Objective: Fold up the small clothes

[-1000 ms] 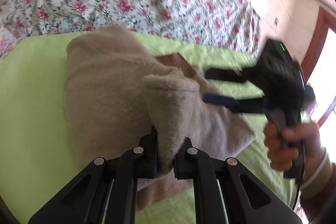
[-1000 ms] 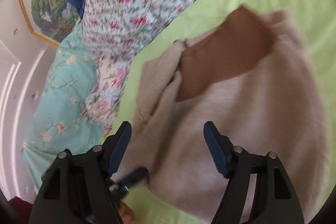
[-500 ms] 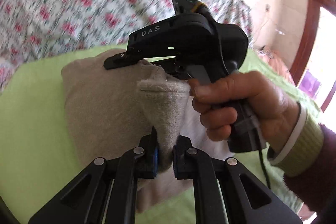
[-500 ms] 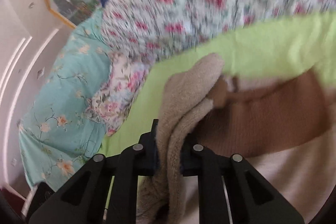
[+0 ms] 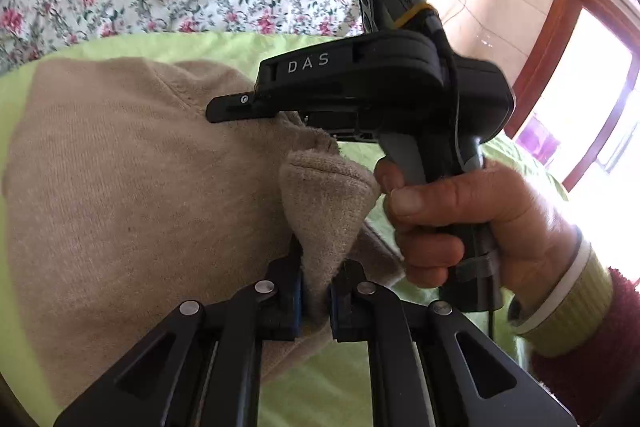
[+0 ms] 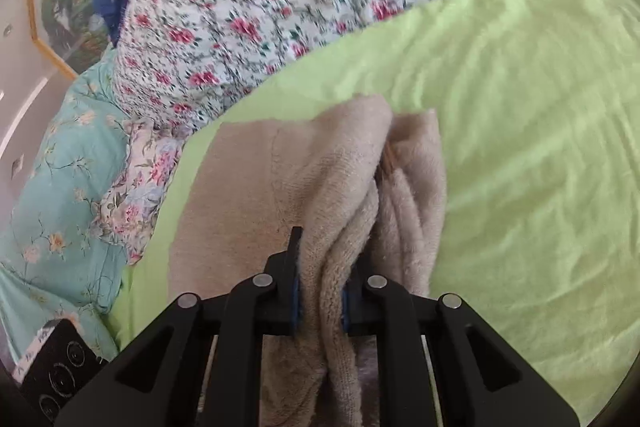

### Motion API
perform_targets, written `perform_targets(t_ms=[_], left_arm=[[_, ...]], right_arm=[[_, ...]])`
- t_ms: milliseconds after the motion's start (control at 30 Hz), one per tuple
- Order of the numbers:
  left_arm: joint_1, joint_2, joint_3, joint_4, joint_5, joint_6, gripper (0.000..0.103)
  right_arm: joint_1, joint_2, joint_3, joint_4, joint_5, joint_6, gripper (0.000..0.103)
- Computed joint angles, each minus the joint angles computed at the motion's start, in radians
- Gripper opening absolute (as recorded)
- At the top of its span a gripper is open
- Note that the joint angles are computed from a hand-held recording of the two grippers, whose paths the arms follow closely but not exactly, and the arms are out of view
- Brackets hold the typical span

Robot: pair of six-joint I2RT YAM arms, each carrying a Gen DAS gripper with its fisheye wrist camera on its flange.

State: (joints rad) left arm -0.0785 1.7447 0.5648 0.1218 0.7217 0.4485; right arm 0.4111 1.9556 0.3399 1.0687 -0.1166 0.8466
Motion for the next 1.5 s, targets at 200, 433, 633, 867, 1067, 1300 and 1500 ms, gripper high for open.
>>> perform_targets(t_ms=[200, 433, 633, 867, 1067, 1300, 1500], left_arm=[[-0.042, 0.081, 0.066, -0.031, -0.014, -0.029, 0.009], [-0.012, 0.080, 0.082, -0.152, -0.001, 0.047, 0.027], [0.225, -0.126, 0.038, -0.460, 0.095, 0.304, 0.078], [0.434, -0.033, 0.235, -0.544, 0.091, 0.269, 0.097], [0.376, 0.225, 0.463, -0.533, 0.028, 0.119, 0.097], [0.286, 0.487, 0.710, -0.611, 0.068, 0.018, 0.077], [0.325, 0.420, 0.644, -0.604, 0.114, 0.091, 0.047]], right_arm=[[0.025, 0.000, 0.071, -0.204, 0.088, -0.050, 0.016], [0.068, -0.109, -0.011, -0.259, 0.155, 0.020, 0.029], [0.097, -0.277, -0.140, -0.246, 0.210, 0.079, 0.078], [0.021, -0.164, -0.140, -0.117, 0.065, 0.093, 0.078], [-0.004, -0.007, -0.074, -0.033, -0.025, 0.096, 0.078], [0.019, 0.097, 0.027, -0.060, -0.066, 0.107, 0.041], [0.171, -0.102, -0.026, -0.136, 0.083, 0.160, 0.032]])
